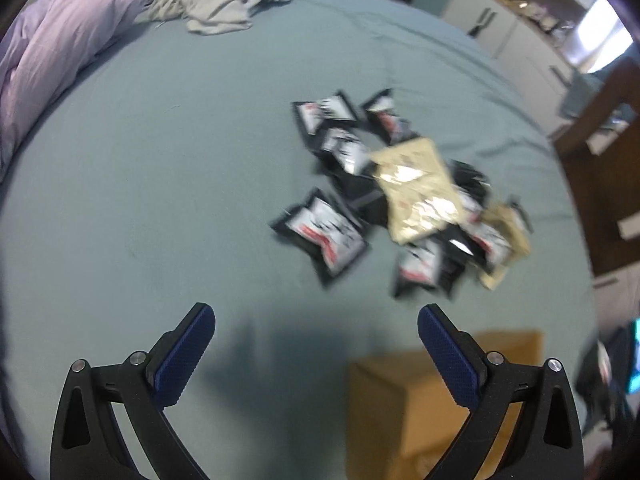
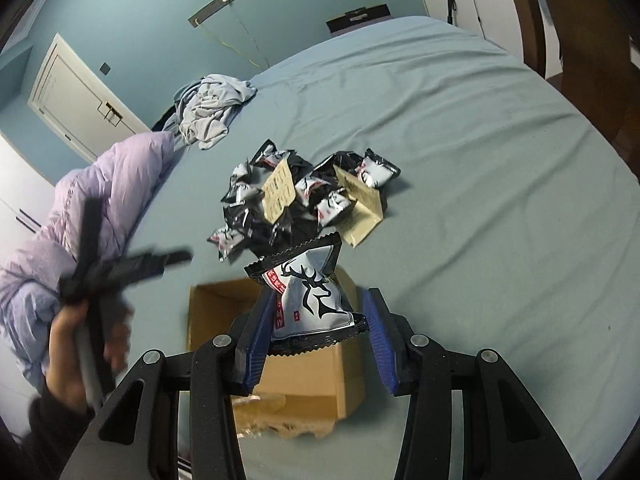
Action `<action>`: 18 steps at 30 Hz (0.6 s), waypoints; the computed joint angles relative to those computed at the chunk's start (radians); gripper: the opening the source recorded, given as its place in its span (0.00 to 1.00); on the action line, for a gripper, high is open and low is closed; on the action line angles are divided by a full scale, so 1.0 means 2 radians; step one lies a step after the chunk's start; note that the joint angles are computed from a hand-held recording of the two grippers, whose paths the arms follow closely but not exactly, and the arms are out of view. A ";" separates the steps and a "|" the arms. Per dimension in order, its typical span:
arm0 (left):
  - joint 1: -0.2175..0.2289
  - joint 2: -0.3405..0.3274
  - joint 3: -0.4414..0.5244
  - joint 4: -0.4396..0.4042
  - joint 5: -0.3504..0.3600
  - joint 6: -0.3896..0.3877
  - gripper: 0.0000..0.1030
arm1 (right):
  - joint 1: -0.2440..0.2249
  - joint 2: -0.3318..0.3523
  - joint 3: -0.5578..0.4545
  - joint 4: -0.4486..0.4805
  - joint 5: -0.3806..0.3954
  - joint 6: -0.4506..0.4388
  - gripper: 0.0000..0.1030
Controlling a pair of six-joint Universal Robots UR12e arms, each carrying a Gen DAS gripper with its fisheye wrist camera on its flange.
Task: Organize snacks
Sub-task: 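Carry the packet over the box with the right gripper while the left gripper reaches toward the pile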
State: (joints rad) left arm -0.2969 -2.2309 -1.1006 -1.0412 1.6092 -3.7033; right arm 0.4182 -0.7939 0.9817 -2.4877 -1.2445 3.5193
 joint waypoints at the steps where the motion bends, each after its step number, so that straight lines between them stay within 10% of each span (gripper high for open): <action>1: 0.000 -0.008 0.011 -0.010 0.009 -0.001 1.00 | 0.001 -0.002 0.005 -0.007 -0.002 -0.001 0.42; 8: 0.000 -0.056 0.067 -0.051 0.021 0.009 0.98 | 0.004 -0.023 0.037 -0.028 0.003 -0.016 0.42; 13: 0.000 -0.062 0.062 -0.042 0.011 0.017 0.70 | 0.007 -0.023 0.041 -0.056 -0.006 -0.030 0.42; 16: -0.010 -0.059 0.054 -0.018 0.046 0.047 0.31 | 0.006 -0.023 0.046 -0.061 -0.003 -0.028 0.42; 18: -0.011 -0.054 0.046 -0.004 0.043 0.052 0.29 | 0.006 -0.022 0.049 -0.069 -0.005 -0.026 0.42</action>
